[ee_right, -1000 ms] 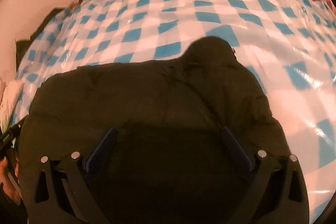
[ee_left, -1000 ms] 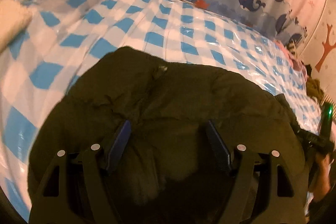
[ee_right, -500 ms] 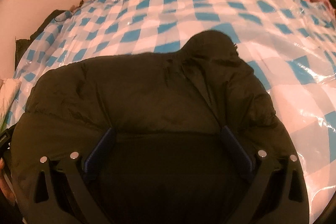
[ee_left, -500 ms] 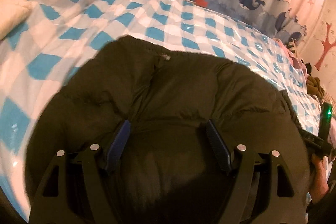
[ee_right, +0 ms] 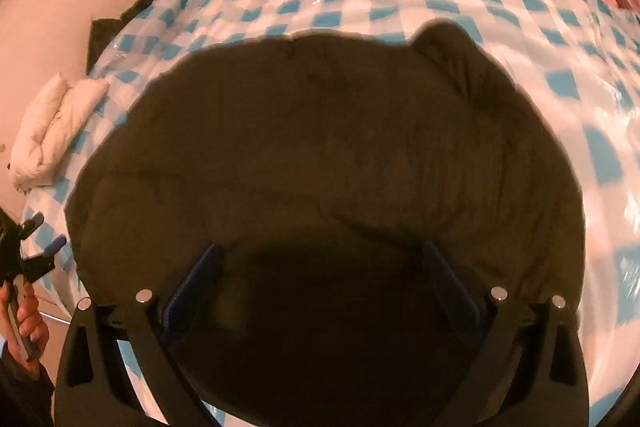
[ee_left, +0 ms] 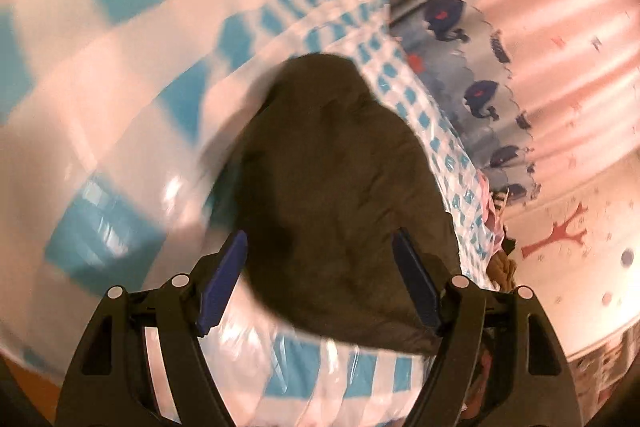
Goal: Fold large clothes
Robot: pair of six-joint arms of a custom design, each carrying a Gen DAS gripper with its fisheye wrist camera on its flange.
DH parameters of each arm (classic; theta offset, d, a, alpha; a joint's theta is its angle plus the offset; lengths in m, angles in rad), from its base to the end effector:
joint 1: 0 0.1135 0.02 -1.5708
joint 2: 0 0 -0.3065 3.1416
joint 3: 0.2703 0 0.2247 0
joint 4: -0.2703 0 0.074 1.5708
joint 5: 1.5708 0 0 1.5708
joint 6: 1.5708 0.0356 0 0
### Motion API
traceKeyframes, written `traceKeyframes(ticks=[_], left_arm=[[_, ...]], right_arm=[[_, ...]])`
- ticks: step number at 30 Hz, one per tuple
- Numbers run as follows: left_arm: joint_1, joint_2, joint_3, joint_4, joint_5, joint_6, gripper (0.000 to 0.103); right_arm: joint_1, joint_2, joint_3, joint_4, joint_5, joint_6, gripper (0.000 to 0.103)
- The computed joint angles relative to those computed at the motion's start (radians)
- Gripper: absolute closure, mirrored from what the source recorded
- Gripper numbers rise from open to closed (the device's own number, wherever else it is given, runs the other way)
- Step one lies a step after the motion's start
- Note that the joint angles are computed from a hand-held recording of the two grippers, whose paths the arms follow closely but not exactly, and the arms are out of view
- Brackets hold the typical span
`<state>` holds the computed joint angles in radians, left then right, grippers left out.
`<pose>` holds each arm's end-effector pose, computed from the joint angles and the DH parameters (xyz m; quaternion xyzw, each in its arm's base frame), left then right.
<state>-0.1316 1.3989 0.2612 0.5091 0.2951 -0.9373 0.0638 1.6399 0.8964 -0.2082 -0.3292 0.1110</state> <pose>0.1972 -0.0366 0.1806 -0.2842 0.8370 -0.3414 0.3196 0.3023 0.0308 0.2292 -0.0277 0.9405 0.1817 0.2857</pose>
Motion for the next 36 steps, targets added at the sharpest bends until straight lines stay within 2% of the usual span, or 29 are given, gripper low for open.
traceKeyframes(ticks=[2, 5, 8, 12, 15, 16, 17, 18, 21, 24, 26, 33, 36], left_arm=[[-0.004, 0.063, -0.073, 0.163, 0.037, -0.069, 0.032], [-0.038, 0.223, -0.136, 0.411, 0.067, -0.158, 0.032], [-0.085, 0.362, -0.167, 0.608, 0.068, -0.222, 0.032], [-0.130, 0.421, -0.157, 0.693, 0.066, -0.261, 0.032], [-0.139, 0.454, -0.132, 0.711, 0.079, -0.271, 0.032], [-0.132, 0.467, -0.130, 0.725, 0.089, -0.277, 0.031], [-0.125, 0.495, -0.126, 0.760, 0.101, -0.296, 0.031], [-0.124, 0.511, -0.129, 0.788, 0.106, -0.305, 0.031], [-0.134, 0.539, -0.097, 0.813, 0.117, -0.313, 0.029], [-0.161, 0.538, -0.070, 0.770, 0.117, -0.309, 0.029], [-0.174, 0.542, -0.083, 0.792, 0.111, -0.319, 0.029], [-0.205, 0.525, -0.064, 0.713, 0.149, -0.338, 0.028], [-0.242, 0.564, -0.103, 0.829, 0.117, -0.392, 0.028]], right_arm=[[0.046, -0.075, -0.043, 0.031, 0.014, 0.010, 0.007], [0.225, -0.198, -0.089, 0.042, 0.133, -0.047, 0.007], [0.531, -0.230, -0.088, 0.026, 0.383, -0.197, 0.007], [0.792, -0.084, -0.034, 0.047, 0.674, -0.336, 0.007], [0.859, 0.063, 0.009, 0.093, 0.865, -0.423, 0.007], [0.840, 0.079, 0.028, 0.084, 0.849, -0.413, 0.007], [0.791, 0.077, 0.069, 0.046, 0.761, -0.346, 0.007], [0.713, 0.057, 0.106, 0.005, 0.627, -0.249, 0.007], [0.547, 0.015, 0.117, -0.005, 0.367, -0.046, 0.007], [0.484, 0.006, 0.100, 0.003, 0.268, 0.008, 0.007], [0.469, -0.012, 0.079, 0.018, 0.237, 0.030, 0.007], [0.463, -0.022, 0.061, 0.044, 0.193, 0.092, 0.007], [0.446, -0.021, 0.048, 0.069, 0.159, 0.113, 0.007]])
